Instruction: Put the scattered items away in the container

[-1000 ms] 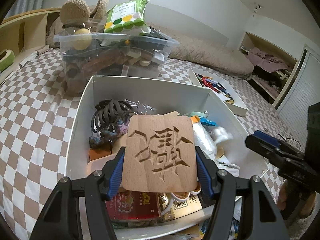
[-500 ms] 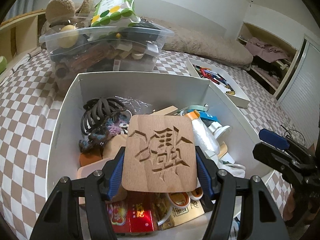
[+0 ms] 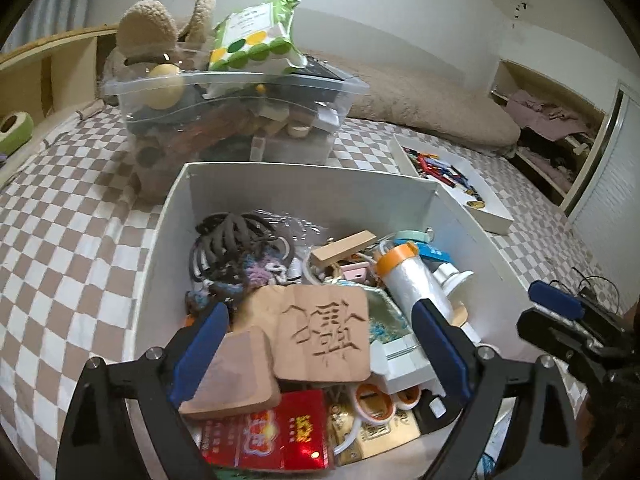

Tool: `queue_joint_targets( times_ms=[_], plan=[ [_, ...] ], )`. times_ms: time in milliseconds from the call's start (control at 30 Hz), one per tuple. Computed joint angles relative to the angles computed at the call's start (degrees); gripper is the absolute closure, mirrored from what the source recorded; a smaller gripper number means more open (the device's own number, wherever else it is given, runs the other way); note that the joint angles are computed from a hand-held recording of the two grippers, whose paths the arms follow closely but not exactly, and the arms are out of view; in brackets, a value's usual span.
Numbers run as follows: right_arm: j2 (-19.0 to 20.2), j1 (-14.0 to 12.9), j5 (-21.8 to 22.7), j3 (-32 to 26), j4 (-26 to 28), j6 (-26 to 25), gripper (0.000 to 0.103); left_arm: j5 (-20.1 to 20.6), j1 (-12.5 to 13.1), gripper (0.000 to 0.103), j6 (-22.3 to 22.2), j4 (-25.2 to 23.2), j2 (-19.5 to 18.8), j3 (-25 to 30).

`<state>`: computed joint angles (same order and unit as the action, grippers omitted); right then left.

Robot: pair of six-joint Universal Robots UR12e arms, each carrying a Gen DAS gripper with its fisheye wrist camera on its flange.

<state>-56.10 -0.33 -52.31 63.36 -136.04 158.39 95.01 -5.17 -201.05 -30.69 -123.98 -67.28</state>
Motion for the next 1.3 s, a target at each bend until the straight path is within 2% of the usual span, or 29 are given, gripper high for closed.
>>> queue_joint_targets(
  times_ms=[167, 267, 500, 600, 800, 1000, 1167, 1300],
  plan=[
    [-0.12, -0.11, 0.07, 0.26, -0.16, 0.28, 0.028, 2.71, -0.32, 0.009, 1.55, -2.64, 0.72, -0.46],
    [-0.01, -0.18, 0.10, -0.07, 0.01, 0.58, 0.028, 3.44, -0.41, 0.009, 3.83, -6.16, 1.09, -0.47],
    [-0.06, -0.37, 0.80, -0.18, 0.33, 0.67, 0.028, 6.80, -0.93, 0.009, 6.06, -12.63, 0.26, 1.76],
    [-0.08, -0.50, 1.68, -0.29, 0.52, 0.67, 0.028, 8.91, -1.29, 0.009, 8.55, -17.30, -0.94, 4.67],
    [0.06, -0.97, 3.27, -0.62, 1.00, 1.11, 0.028, 13.83, -2.11, 0.009, 17.67, -26.91, -3.30, 10.06],
    [0.26, -1.45, 4.66, -1.04, 0.85, 2.46, 0.028, 11.45, -1.55, 0.009, 21.45, -36.50, -5.36, 15.60],
    [0.46, -1.68, 5.14, -1.46, 1.20, 3.10, 0.028, 9.27, -1.27, 0.009, 24.70, -47.72, -9.00, 23.06],
    [0.63, -1.81, 5.61, -1.78, 1.54, 3.30, 0.028, 12.10, -1.93, 0.008, 27.33, -53.18, -11.60, 27.66]
  ],
)
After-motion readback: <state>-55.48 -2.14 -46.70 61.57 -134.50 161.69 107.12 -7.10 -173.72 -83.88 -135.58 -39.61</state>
